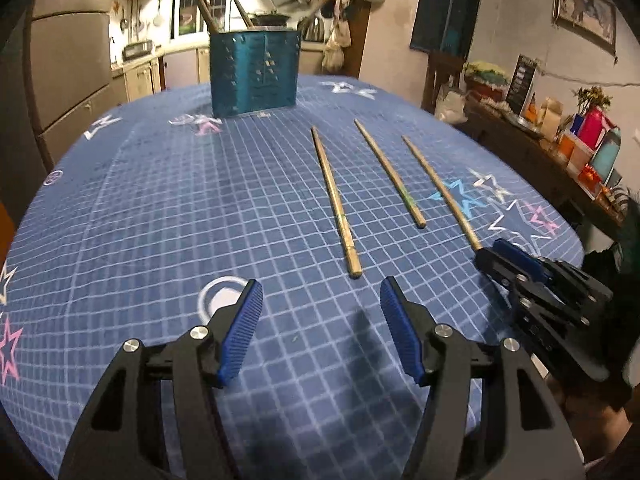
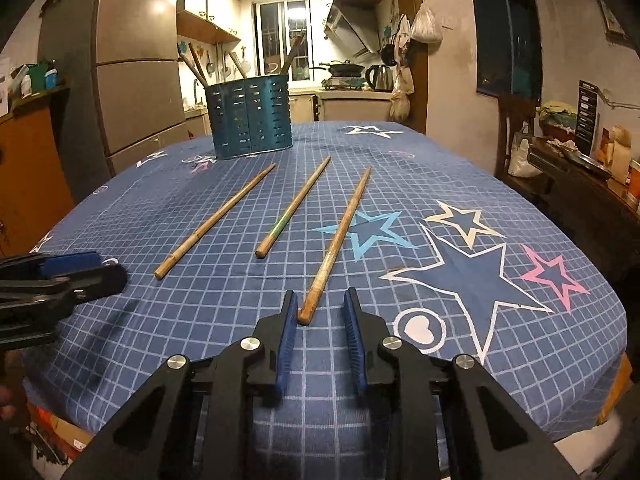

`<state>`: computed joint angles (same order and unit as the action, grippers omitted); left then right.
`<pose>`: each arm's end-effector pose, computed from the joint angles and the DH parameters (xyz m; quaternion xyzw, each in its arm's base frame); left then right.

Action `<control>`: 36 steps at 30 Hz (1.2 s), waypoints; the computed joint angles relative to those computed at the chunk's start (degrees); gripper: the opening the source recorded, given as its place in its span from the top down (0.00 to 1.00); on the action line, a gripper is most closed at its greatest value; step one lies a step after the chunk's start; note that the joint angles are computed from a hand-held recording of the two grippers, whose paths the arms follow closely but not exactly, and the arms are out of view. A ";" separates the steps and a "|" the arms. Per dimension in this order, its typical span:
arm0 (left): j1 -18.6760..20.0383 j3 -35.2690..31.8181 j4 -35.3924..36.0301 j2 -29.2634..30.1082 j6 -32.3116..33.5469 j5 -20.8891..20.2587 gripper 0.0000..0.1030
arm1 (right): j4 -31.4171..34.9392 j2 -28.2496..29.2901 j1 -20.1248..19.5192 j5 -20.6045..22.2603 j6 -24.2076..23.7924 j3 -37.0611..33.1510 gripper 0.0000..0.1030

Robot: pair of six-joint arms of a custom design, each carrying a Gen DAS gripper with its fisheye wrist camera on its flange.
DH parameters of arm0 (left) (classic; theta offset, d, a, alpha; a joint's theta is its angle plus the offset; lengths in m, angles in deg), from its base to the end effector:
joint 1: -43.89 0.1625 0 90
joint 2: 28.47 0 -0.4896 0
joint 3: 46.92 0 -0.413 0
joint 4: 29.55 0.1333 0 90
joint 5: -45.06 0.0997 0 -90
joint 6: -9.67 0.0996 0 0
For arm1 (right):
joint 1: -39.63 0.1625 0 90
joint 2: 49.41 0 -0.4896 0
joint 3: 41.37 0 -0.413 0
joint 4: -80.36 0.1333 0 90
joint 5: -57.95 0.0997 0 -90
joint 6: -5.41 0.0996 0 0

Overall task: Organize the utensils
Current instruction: 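Grasp a chopstick with the right gripper while the left gripper grasps another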

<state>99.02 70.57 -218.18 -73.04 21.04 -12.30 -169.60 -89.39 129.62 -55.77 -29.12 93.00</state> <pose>-0.1875 -0.5962 0.0790 0.3099 0.8851 -0.2648 0.2247 0.0932 -0.4678 0.1184 0.1378 -0.8187 0.4547 0.3223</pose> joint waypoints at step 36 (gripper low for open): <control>-0.48 -2.13 3.74 0.43 -0.75 -2.37 0.95 | -8.78 -1.66 -1.44 4.15 -3.09 3.50 0.93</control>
<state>98.53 68.45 -214.44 -72.61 20.29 -14.68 -178.38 -91.04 128.18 -51.61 -32.21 96.51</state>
